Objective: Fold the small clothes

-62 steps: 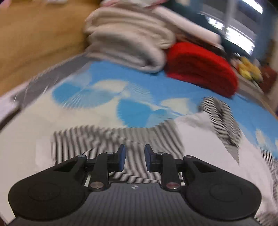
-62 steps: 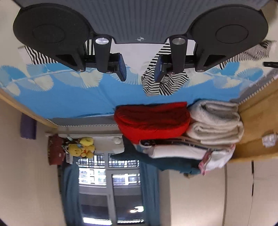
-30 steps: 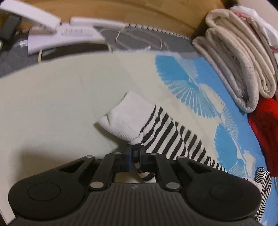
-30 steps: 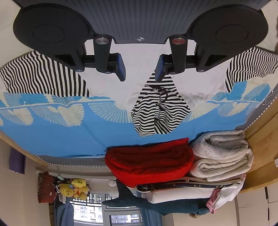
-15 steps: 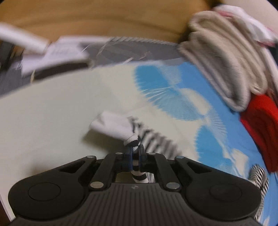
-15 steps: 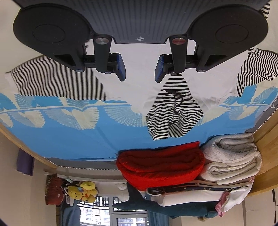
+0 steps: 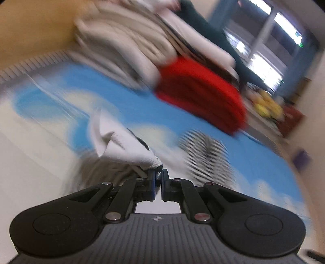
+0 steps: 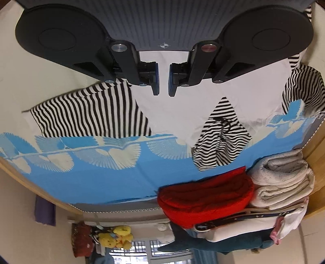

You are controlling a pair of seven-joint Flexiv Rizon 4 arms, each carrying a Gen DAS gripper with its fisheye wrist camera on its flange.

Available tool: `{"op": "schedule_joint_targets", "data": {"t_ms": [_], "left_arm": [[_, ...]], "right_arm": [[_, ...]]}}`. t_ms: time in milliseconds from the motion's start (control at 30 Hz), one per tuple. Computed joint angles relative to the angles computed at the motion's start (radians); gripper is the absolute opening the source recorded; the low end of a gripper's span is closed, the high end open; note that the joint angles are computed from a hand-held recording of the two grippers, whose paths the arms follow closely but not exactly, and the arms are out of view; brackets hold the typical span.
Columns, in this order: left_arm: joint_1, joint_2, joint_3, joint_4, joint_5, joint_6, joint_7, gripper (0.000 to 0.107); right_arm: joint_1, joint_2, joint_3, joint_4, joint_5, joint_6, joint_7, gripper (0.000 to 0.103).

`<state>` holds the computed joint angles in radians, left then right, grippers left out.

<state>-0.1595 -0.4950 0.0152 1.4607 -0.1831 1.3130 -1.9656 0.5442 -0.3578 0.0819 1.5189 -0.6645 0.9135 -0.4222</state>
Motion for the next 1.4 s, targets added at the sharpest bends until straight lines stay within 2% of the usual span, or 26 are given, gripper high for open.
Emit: {"op": "schedule_joint_targets", "data": {"t_ms": [33,67,100,133,167,200,233,267,300,333,367,433,500,533,633,700,767,800,1033,1133,1233,1300,1333,1400], "left_arm": [[0.036,-0.020,-0.081,-0.036,-0.065,-0.043,0.082,0.005],[0.049,-0.046,-0.163,-0.042,-0.196,-0.020,0.229,0.005],[0.071,-0.074,-0.240,-0.077,-0.274,-0.063,0.362,0.013],[0.092,-0.091,-0.284,-0.115,-0.287,-0.143,0.429,0.021],[0.101,-0.095,-0.295,-0.129,-0.235,-0.163,0.432,0.022],[0.099,-0.098,-0.274,-0.157,-0.122,-0.180,0.369,0.025],[0.077,-0.108,-0.224,-0.210,0.002,-0.217,0.241,0.027],[0.081,-0.113,-0.207,-0.240,0.075,-0.244,0.164,0.027],[0.108,-0.115,-0.220,-0.265,0.173,-0.279,0.073,0.027],[0.114,-0.114,-0.211,-0.288,0.241,-0.314,0.003,0.027],[0.098,-0.113,-0.172,-0.309,0.277,-0.356,-0.046,0.027],[0.095,-0.111,-0.139,-0.347,0.342,-0.457,-0.111,0.027],[0.058,-0.111,-0.061,-0.356,0.324,-0.509,-0.128,0.027],[0.060,-0.099,-0.053,-0.339,0.320,-0.515,-0.132,0.027],[0.133,-0.081,-0.148,-0.319,0.390,-0.537,-0.149,0.029],[0.139,-0.075,-0.146,-0.302,0.389,-0.531,-0.124,0.032],[0.149,-0.073,-0.164,-0.311,0.402,-0.548,-0.122,0.033],[0.166,-0.064,-0.183,-0.297,0.408,-0.547,-0.123,0.033],[0.189,-0.034,-0.178,-0.267,0.395,-0.555,-0.156,0.033],[0.181,-0.039,-0.159,-0.275,0.382,-0.554,-0.159,0.033],[0.202,-0.048,-0.192,-0.289,0.397,-0.564,-0.165,0.033],[0.194,-0.053,-0.182,-0.294,0.388,-0.560,-0.159,0.033],[0.197,-0.055,-0.188,-0.298,0.391,-0.563,-0.155,0.033],[0.197,-0.060,-0.192,-0.306,0.390,-0.568,-0.149,0.033]], "right_arm": [[0.001,-0.004,0.001,-0.004,0.001,-0.009,0.004,0.009],[0.001,-0.009,0.002,-0.010,0.007,-0.017,0.003,0.009],[0.003,-0.018,0.004,-0.020,0.021,-0.022,-0.005,0.009],[0.008,-0.030,0.002,-0.034,0.040,-0.024,-0.018,0.010],[0.017,-0.040,-0.004,-0.046,0.056,-0.026,-0.030,0.009],[0.023,-0.056,-0.004,-0.066,0.066,-0.035,-0.041,0.009],[0.027,-0.070,-0.004,-0.085,0.076,-0.040,-0.054,0.009],[0.030,-0.086,-0.002,-0.109,0.091,-0.048,-0.069,0.010],[0.031,-0.107,0.003,-0.137,0.116,-0.052,-0.085,0.009],[0.031,-0.126,0.007,-0.166,0.145,-0.050,-0.098,0.009],[0.031,-0.147,0.011,-0.195,0.174,-0.046,-0.105,0.009],[0.034,-0.191,0.009,-0.258,0.224,-0.044,-0.121,0.010],[0.037,-0.247,0.011,-0.342,0.270,-0.079,-0.138,0.010],[0.036,-0.275,0.015,-0.384,0.301,-0.094,-0.150,0.010],[0.030,-0.368,0.032,-0.521,0.393,-0.155,-0.183,0.012],[0.029,-0.431,0.037,-0.613,0.440,-0.194,-0.202,0.020],[0.035,-0.487,0.033,-0.693,0.471,-0.233,-0.217,0.030],[0.037,-0.523,0.033,-0.747,0.487,-0.264,-0.224,0.032],[0.048,-0.722,0.042,-1.048,0.561,-0.407,-0.249,0.033],[0.069,-0.782,0.023,-1.150,0.562,-0.438,-0.320,0.008],[0.087,-0.770,-0.020,-1.135,0.550,-0.341,-0.371,0.007],[0.091,-0.705,-0.045,-1.017,0.503,-0.194,-0.324,0.007],[0.099,-0.660,-0.082,-0.936,0.469,-0.100,-0.276,0.007],[0.153,-0.570,-0.234,-0.773,0.350,0.038,-0.131,0.007]]}}
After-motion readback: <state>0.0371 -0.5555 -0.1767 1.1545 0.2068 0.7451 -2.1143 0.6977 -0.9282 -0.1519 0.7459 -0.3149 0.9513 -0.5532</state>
